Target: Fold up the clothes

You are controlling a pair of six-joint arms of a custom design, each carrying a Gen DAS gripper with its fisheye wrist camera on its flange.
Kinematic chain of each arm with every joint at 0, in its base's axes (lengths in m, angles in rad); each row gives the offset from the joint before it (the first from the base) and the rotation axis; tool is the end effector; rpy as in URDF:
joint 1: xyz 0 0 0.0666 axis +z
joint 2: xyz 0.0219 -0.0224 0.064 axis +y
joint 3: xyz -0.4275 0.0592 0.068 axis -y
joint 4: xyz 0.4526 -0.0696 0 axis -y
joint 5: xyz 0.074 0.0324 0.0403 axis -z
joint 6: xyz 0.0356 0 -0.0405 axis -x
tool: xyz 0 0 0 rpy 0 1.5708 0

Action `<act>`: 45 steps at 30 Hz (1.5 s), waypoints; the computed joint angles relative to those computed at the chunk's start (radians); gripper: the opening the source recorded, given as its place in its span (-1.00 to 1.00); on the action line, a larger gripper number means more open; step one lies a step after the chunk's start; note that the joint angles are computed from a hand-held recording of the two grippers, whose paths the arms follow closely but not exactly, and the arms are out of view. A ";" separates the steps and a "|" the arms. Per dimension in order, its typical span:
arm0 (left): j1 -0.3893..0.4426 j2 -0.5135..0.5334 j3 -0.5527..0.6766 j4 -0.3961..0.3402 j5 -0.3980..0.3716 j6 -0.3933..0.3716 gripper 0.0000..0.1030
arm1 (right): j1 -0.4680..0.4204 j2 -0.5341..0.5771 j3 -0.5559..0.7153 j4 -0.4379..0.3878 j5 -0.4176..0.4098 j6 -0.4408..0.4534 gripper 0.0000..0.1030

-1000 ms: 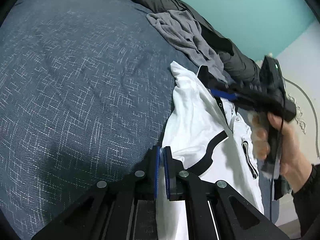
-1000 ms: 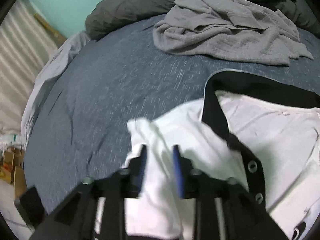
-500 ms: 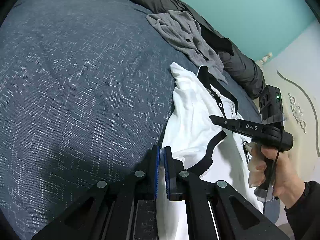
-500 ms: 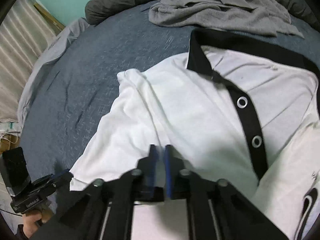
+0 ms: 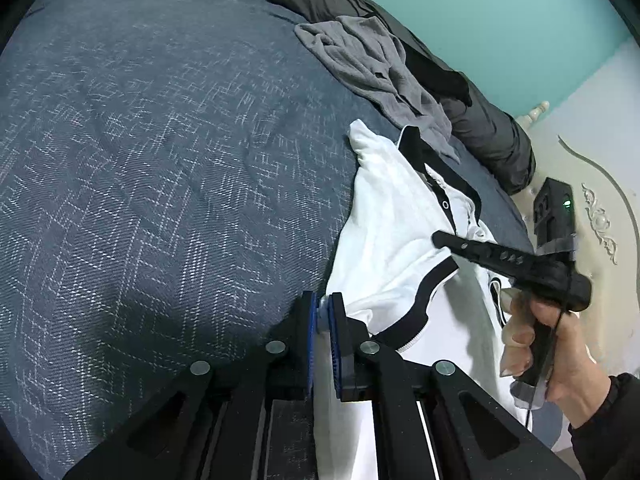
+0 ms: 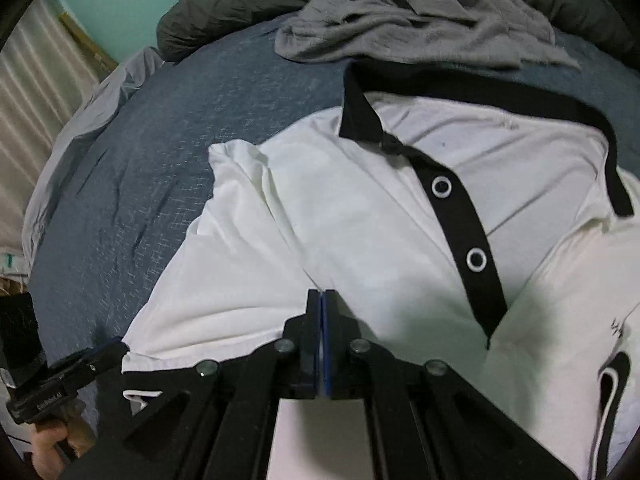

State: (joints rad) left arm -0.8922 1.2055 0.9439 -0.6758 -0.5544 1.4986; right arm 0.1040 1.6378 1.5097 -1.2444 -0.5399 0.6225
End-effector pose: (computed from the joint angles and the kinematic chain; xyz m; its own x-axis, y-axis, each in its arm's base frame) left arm 0.2851 -0.3244 0.3530 -0.5016 -0.7290 -0.4659 -0.4710 0.6818 -0.5597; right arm 0.5826 0.0788 0.3922 -0.6816 -0.5740 -0.4539 -0.7227 0.6252 0.2946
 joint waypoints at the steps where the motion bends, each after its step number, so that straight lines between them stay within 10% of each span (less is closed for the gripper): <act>1: 0.000 -0.001 0.000 -0.004 0.001 0.003 -0.79 | -0.002 0.000 0.003 -0.004 -0.011 -0.008 -0.98; 5: -0.002 -0.005 0.007 -0.034 -0.009 0.007 -0.64 | -0.010 -0.017 0.000 0.002 -0.043 -0.038 -0.94; 11: -0.006 -0.026 0.006 -0.076 -0.039 0.039 -0.17 | -0.036 -0.023 -0.004 -0.085 -0.075 -0.036 -0.30; 17: -0.006 -0.050 -0.008 -0.108 -0.048 0.083 0.13 | -0.046 -0.027 -0.038 -0.094 -0.080 -0.056 -0.32; 21: -0.008 -0.060 -0.009 -0.142 -0.059 0.112 0.19 | -0.058 -0.028 -0.039 -0.083 -0.079 -0.062 -0.94; 29: -0.009 -0.066 -0.010 -0.164 -0.074 0.141 0.28 | -0.050 -0.022 -0.019 -0.059 -0.027 -0.085 -0.92; 34: -0.009 -0.067 -0.001 -0.197 -0.079 0.148 0.45 | -0.064 -0.073 -0.054 0.016 -0.038 -0.141 -0.39; 45: -0.030 -0.084 0.007 -0.246 -0.106 0.176 0.51 | -0.001 -0.216 -0.199 -0.041 -0.121 0.000 -0.72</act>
